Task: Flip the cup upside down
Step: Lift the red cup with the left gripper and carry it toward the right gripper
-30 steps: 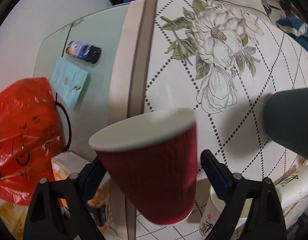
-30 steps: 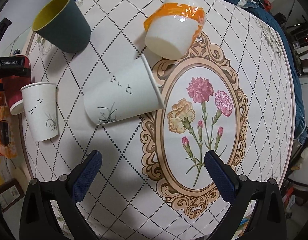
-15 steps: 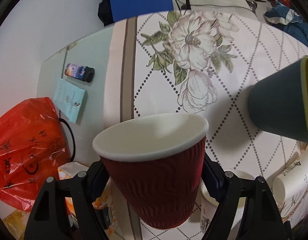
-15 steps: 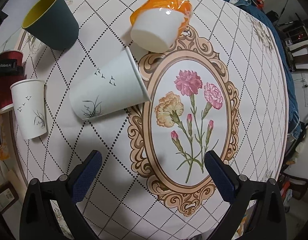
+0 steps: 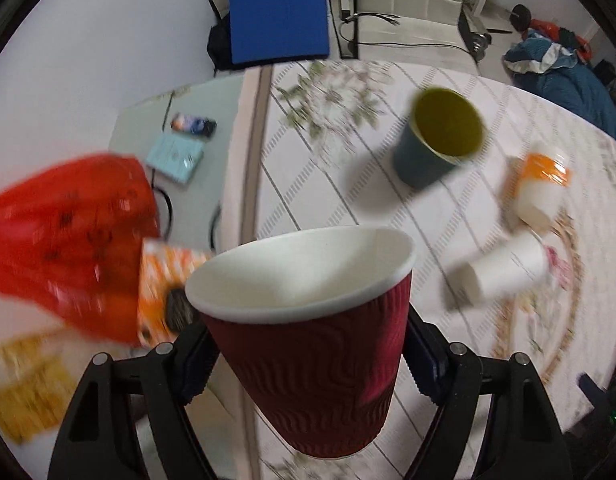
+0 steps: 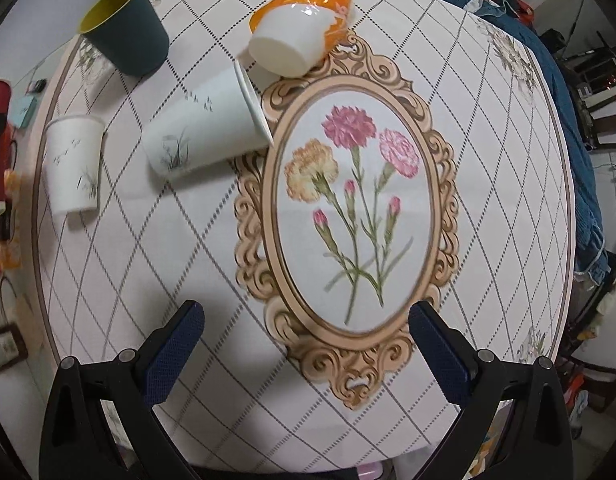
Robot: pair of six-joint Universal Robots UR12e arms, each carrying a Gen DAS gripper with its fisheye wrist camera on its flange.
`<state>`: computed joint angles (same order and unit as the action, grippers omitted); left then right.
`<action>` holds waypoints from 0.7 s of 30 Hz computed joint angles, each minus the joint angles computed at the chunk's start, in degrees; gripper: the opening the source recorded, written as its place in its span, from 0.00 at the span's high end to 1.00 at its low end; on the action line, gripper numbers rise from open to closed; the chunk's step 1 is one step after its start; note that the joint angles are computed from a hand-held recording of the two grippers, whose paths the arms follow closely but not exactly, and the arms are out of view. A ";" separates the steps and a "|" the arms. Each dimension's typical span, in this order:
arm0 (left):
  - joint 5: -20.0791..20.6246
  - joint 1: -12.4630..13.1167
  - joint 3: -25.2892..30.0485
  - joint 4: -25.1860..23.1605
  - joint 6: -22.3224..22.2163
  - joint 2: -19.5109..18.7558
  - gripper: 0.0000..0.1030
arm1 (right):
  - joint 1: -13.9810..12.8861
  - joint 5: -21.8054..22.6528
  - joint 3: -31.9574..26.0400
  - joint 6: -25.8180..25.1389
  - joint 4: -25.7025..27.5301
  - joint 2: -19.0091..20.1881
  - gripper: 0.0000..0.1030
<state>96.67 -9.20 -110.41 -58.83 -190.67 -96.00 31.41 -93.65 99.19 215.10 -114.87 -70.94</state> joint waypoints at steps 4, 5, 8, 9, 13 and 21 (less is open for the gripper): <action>-2.96 -1.76 -2.58 -1.78 -2.35 3.15 0.23 | -0.21 -0.11 3.64 -2.12 -1.02 -3.05 0.00; -3.33 -2.60 -3.08 -2.28 -2.99 3.57 0.23 | -0.35 -0.03 4.69 -2.60 -1.23 -3.84 0.00; -4.15 -5.18 -4.34 -3.43 -4.42 3.90 0.23 | -0.72 0.20 7.77 -3.82 -1.65 -6.07 0.00; -4.34 -5.90 -4.77 -3.57 -4.76 3.85 0.23 | -0.88 0.26 8.74 -4.20 -1.68 -6.72 0.00; -4.05 -9.67 -5.85 -3.93 -6.07 2.45 0.23 | -1.85 0.82 12.37 -5.41 -1.81 -8.95 0.00; -6.33 -12.44 -7.40 -3.03 -7.62 -1.32 0.23 | -3.73 1.92 16.96 -5.99 -1.69 -10.89 0.00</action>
